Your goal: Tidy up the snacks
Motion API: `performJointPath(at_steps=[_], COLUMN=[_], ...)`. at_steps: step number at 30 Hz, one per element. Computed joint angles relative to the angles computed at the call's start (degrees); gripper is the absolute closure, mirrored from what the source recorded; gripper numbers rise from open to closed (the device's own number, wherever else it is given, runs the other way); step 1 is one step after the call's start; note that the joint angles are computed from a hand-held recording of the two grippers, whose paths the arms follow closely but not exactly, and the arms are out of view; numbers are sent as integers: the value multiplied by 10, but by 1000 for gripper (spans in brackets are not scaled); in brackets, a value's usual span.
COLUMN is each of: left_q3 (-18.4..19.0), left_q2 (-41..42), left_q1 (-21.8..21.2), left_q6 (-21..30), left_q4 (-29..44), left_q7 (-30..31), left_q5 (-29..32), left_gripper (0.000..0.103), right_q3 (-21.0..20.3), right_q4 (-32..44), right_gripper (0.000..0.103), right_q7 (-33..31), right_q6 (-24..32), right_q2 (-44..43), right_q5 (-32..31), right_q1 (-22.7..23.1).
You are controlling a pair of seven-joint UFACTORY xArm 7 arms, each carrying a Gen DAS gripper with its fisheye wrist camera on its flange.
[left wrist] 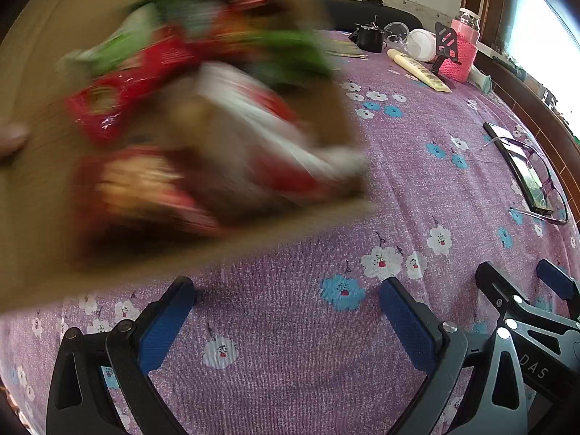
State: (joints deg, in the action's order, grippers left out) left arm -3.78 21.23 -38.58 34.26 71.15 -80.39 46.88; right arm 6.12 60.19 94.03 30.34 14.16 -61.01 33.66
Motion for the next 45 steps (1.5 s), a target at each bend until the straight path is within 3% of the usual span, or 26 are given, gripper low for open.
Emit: performJointPath(at_steps=[45], left_q3=[2], left_q2=[6], left_q1=[-4], left_q6=[3], left_q4=[9], left_q7=[2], left_q5=[-3], left_gripper=[0], right_q3=[0], right_q4=[1], right_gripper=[0], right_q7=[-3], right_q6=[1], right_q2=[1], right_q5=[4], right_q1=[1])
